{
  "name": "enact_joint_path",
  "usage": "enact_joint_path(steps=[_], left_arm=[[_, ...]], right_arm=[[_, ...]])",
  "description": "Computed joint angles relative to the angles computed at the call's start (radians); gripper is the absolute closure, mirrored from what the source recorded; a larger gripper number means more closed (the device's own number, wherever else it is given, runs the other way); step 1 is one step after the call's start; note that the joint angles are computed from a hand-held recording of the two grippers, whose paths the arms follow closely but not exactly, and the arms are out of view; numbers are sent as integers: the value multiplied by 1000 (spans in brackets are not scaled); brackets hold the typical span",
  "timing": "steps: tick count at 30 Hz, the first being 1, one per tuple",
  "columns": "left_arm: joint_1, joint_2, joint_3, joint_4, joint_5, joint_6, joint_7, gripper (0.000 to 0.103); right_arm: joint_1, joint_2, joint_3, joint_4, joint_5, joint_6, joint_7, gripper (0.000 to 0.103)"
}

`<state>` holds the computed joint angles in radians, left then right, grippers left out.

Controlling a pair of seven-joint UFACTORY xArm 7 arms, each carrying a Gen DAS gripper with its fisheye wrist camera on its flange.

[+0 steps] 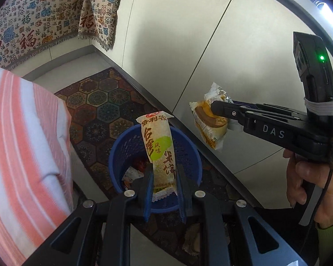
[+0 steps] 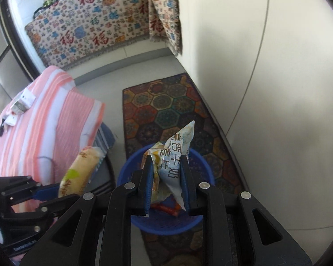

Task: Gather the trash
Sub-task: 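Carry both items over the blue wastebasket and open both tools to drop them, then move both tools back over the table toward the plastic box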

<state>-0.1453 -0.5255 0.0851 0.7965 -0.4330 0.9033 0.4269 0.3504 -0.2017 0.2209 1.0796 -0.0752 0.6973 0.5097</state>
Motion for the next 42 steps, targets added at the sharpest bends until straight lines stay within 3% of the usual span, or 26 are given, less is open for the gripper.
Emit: enact_joint_path(steps=[5, 7, 8, 9, 10, 11, 17, 21, 23, 27, 31, 37, 42], left_arm=[[-21, 72, -36, -8, 10, -80, 13, 84], [-29, 105, -48, -11, 14, -131, 24, 81], [-29, 115, -58, -21, 22, -163, 20, 75], [-19, 137, -77, -21, 53, -191, -5, 57], [-8, 155, -93, -24, 85, -218, -34, 48], [-7, 161, -100, -31, 99, -242, -54, 47], [-8, 88, -49, -31, 76, -212, -91, 47], [17, -68, -12, -59, 89, -144, -93, 47], [48, -153, -1, -71, 125, -106, -105, 47], [137, -324, 40, -109, 221, -33, -110, 34], [247, -419, 124, -126, 318, 29, -72, 34], [448, -381, 261, -118, 455, 5, 24, 34], [584, -257, 349, -85, 497, -92, 93, 34]], right_arm=[[-9, 7, -26, -20, 56, -41, -18, 80], [-10, 13, -36, -24, 84, -63, -36, 75], [-12, 12, -38, -30, 91, -80, -37, 73], [-16, 10, -37, -34, 91, -86, -31, 64], [-18, 5, -38, -40, 94, -95, -30, 59], [-21, 1, -36, -42, 90, -102, -26, 59], [-55, -45, -5, -67, -10, -144, 53, 52], [-78, -41, 41, -43, -133, -138, 137, 30], [-77, -39, 65, -32, -196, -136, 173, 26], [-49, -24, 103, -6, -296, -142, 197, 16], [13, 13, 150, 31, -375, -150, 204, 15], [176, 164, 205, 199, -386, -125, 223, 15], [353, 442, 222, 512, -445, -1, 203, 15]])
